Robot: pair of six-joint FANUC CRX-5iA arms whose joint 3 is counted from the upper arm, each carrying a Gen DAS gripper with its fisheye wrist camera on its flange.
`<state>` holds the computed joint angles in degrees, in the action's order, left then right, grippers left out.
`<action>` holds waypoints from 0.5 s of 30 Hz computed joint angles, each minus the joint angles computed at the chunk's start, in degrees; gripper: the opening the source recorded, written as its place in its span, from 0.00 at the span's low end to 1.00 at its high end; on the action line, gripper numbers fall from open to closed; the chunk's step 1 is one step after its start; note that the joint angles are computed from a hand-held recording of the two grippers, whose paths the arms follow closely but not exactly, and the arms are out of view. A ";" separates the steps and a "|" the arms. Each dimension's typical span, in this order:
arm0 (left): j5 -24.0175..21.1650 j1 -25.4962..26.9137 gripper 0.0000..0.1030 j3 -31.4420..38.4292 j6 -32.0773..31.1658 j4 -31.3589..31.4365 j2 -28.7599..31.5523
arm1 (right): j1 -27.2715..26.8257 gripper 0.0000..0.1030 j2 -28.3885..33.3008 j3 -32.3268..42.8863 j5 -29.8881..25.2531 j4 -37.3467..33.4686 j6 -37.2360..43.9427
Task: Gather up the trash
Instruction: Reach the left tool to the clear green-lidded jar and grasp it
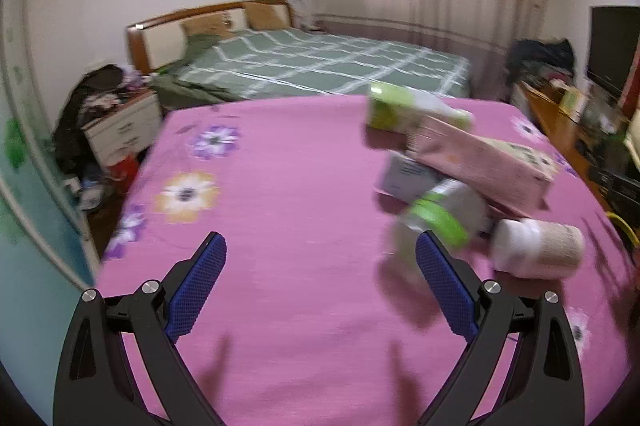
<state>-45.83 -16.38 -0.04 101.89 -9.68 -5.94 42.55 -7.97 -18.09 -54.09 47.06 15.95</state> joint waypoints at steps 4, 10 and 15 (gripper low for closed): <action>-1.02 0.10 0.91 0.94 -2.85 5.91 2.29 | -0.01 0.44 -0.28 -0.24 0.05 0.50 -0.48; -4.41 -2.09 0.91 4.62 -0.03 3.85 5.42 | -0.35 0.46 -0.64 -0.24 0.26 -0.05 -0.46; -6.07 -1.80 0.91 6.33 3.82 0.63 6.27 | -0.44 0.47 -0.67 -0.40 0.51 0.13 -0.45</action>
